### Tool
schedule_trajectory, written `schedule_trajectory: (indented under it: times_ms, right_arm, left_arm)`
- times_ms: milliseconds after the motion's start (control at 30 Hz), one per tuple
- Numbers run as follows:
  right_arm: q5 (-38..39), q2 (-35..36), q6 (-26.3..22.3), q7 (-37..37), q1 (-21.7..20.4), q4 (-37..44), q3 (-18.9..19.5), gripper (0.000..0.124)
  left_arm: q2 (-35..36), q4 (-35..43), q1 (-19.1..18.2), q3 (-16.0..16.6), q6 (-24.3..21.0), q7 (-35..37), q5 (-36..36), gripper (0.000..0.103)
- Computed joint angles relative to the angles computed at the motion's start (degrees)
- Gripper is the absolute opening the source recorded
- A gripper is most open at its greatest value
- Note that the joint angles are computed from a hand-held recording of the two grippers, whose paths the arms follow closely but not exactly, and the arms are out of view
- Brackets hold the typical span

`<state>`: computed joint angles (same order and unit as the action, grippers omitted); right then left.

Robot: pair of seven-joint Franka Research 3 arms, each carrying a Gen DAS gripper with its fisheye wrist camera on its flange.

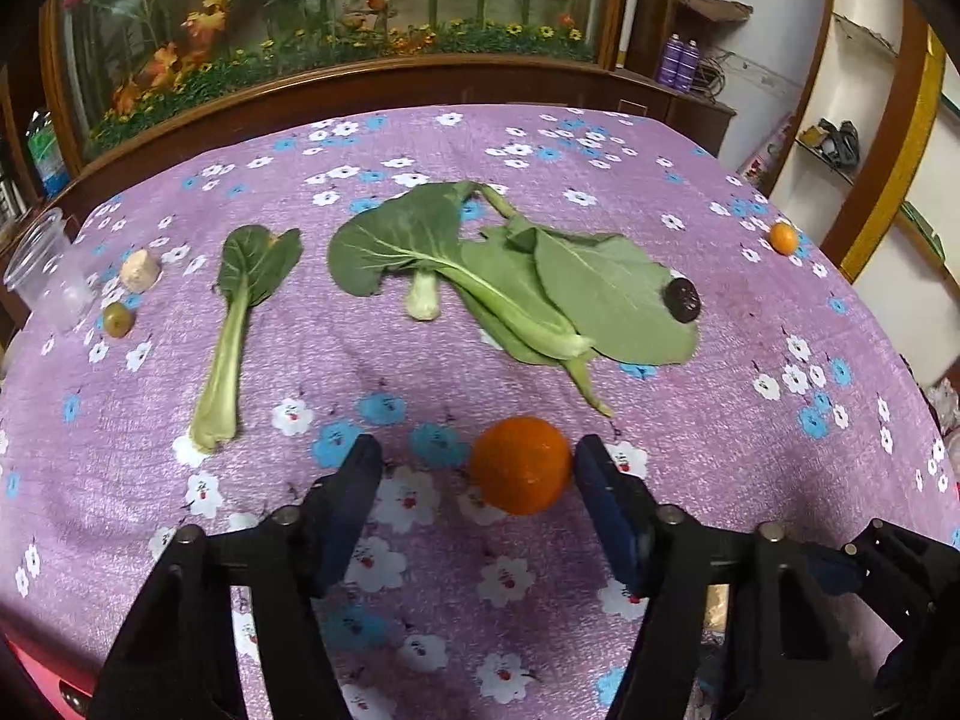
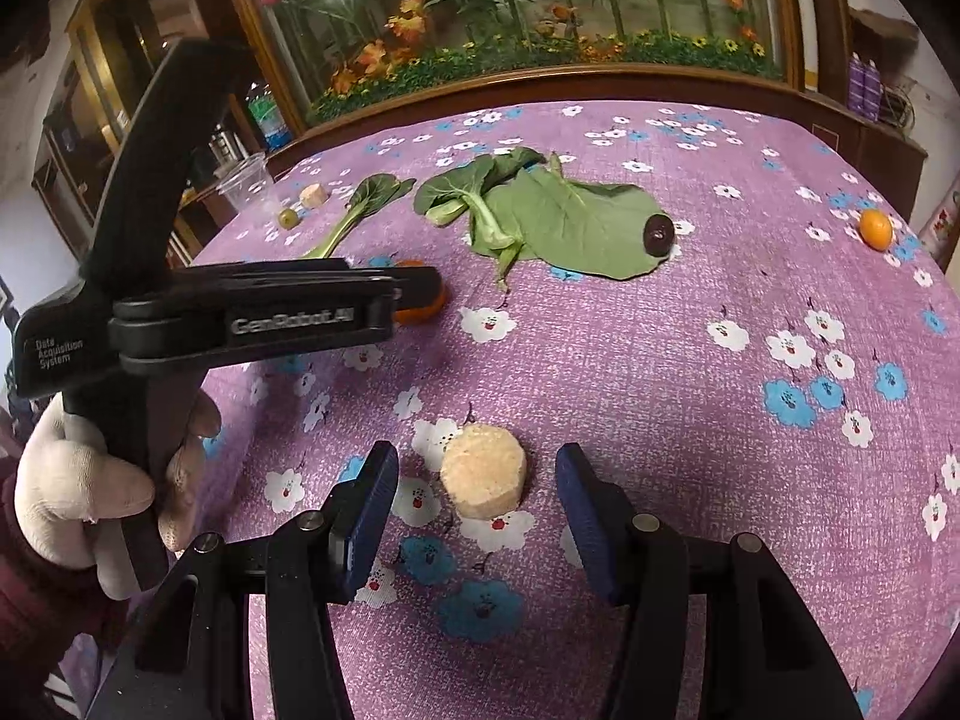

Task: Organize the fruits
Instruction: 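Grasp a mandarin with left tool while right tool grasps a round yam slice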

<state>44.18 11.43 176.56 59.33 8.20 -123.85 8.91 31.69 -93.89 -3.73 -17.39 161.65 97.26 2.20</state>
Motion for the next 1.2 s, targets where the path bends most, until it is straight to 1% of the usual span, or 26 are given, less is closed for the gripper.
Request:
schedule_trajectory:
  times_ms: [33,100,167,200,233,267,333,400,433,500,600,733,767,800,933,967,1033,1100,1167,1200]
  right_arm:
    - [-1.1,0.1,0.0,0.8,0.5,0.0,-0.6,0.059]
    - [-1.9,0.0,0.1,1.4,0.8,-0.1,-0.8,0.059]
    - [-1.6,0.0,0.1,1.4,0.5,-0.2,-0.5,0.058]
    - [-2.3,0.0,0.2,2.0,0.8,-0.2,-0.9,0.056]
    - [-3.0,-0.1,0.3,2.7,1.1,-0.4,-1.3,0.051]
    - [-4.4,-0.1,0.3,3.7,1.6,-0.6,-1.9,0.047]
    - [-6.3,-0.2,0.4,5.2,2.1,-0.9,-2.5,0.036]
    - [-7.3,-0.3,0.6,6.1,2.1,-1.1,-2.5,0.033]
    - [-6.9,-0.3,0.5,5.8,1.6,-1.1,-2.0,0.033]
    - [-5.7,-0.1,0.5,4.7,0.5,-0.8,-0.9,0.033]
    - [-2.9,-0.5,0.8,2.3,-0.8,-1.0,0.7,0.032]
    - [2.1,-1.1,1.9,-2.5,-1.8,-1.5,2.6,0.032]
    - [3.2,-1.3,2.0,-3.6,-1.9,-1.6,2.9,0.032]
    - [4.3,-1.5,2.1,-4.6,-1.9,-1.7,3.1,0.032]
    - [7.6,-1.9,3.2,-7.3,-1.1,-2.0,3.2,0.032]
    - [8.7,-2.1,3.4,-8.2,-1.2,-2.1,3.4,0.032]
    - [9.8,-2.3,3.5,-8.7,-0.6,-2.2,3.2,0.032]
    - [8.9,-2.8,3.5,-7.7,0.7,-2.6,2.1,0.032]
    - [7.8,-4.1,4.5,-6.4,1.9,-3.9,1.5,0.032]
    - [8.4,-4.6,4.6,-6.7,2.0,-4.3,1.7,0.032]
  left_arm:
    - [0.1,0.1,-0.2,0.1,0.0,0.1,0.3,0.057]
    - [0.4,0.5,-0.4,-0.2,-0.7,0.9,0.7,0.043]
    - [0.9,1.2,-0.9,-0.2,-2.1,1.3,1.0,0.038]
    - [0.9,1.1,-1.3,0.2,-2.0,1.1,1.3,0.036]
    - [0.8,0.8,-1.6,0.6,-1.7,0.9,1.6,0.034]
    - [0.6,0.4,-1.8,0.8,-1.2,0.8,1.9,0.033]
    - [0.3,0.2,-1.7,0.7,-1.5,0.5,1.7,0.033]
    - [-0.6,-0.9,-2.0,1.2,-0.5,-0.4,2.0,0.033]
    - [-0.9,-1.4,-2.1,1.5,-0.1,-0.9,2.3,0.033]
    - [-2.0,-3.0,-2.5,2.1,1.4,-2.2,3.1,0.032]
    - [-4.3,-6.2,-1.9,1.9,3.8,-3.0,3.5,0.032]
    - [-7.9,-11.3,1.3,-1.0,6.5,-1.9,1.0,0.032]
    - [-9.2,-13.2,2.8,-2.4,7.4,-1.0,-0.6,0.032]
    - [-10.1,-14.4,3.7,-3.2,7.9,-0.5,-1.6,0.032]
    - [-15.1,-20.8,8.6,-7.9,10.6,3.7,-8.6,0.032]
    - [-16.0,-21.9,8.8,-8.1,11.1,4.3,-9.7,0.032]
    - [-18.8,-25.1,10.4,-9.5,12.5,6.7,-13.6,0.032]
    - [-22.0,-28.4,12.0,-11.0,13.8,10.2,-18.8,0.032]
    - [-25.0,-31.1,14.6,-13.7,14.7,16.1,-26.9,0.032]
    - [-26.7,-32.2,16.4,-15.7,14.6,21.0,-33.6,0.032]
